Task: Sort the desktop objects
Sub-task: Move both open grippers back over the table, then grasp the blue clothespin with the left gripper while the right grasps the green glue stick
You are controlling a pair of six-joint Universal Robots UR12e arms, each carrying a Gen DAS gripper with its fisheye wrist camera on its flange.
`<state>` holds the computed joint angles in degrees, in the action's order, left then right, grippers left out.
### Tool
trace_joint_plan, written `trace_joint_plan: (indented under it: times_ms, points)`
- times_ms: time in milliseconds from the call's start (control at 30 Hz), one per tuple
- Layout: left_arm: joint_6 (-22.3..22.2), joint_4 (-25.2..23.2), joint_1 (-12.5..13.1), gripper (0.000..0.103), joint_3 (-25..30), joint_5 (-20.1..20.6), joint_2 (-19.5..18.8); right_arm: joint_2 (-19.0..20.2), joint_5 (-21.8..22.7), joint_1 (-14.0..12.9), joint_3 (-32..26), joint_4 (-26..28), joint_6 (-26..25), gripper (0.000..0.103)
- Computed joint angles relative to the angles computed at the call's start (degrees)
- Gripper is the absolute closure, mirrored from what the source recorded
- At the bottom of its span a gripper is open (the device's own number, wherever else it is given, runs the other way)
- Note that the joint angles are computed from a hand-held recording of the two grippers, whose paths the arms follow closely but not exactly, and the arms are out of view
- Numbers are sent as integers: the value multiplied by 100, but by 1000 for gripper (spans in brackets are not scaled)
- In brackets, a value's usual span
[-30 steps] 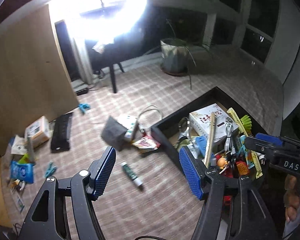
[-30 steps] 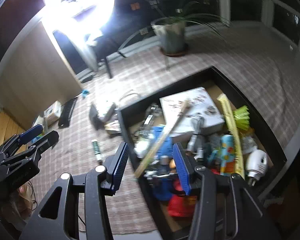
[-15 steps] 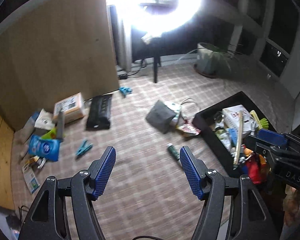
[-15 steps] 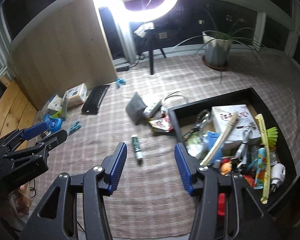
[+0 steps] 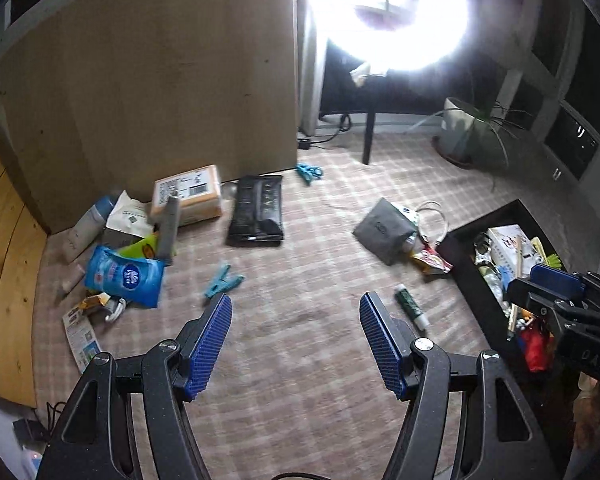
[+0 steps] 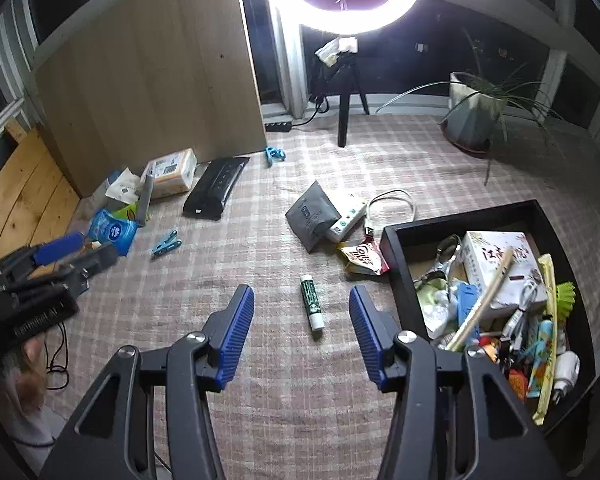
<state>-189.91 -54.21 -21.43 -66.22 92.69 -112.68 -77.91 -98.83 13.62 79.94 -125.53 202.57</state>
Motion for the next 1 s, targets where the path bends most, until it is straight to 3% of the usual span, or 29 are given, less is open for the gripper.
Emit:
trace_joint_plan:
  times_ms: [300, 367, 533, 667, 900, 1000]
  points:
    - [-187, -502, 498, 41, 239, -92, -244, 315, 765, -363, -306, 728, 102, 54]
    - [-215, -720, 587, 46, 300, -175, -335, 406, 1051, -453, -338, 856, 155, 54]
    - [226, -1253, 618, 47, 566, -163, -676, 680, 1483, -553, -486, 1236, 227, 54]
    - [501, -1510, 610, 46, 731, -284, -900, 846, 1445, -528, -615, 1460, 131, 55]
    - [794, -1814, 527, 46, 999, -32, -1192, 1053, 1310, -494, -749, 1741, 12, 57]
    - [830, -1839, 509, 46, 1045, 31, -1253, 1111, 1319, -485, -774, 1849, -40, 63]
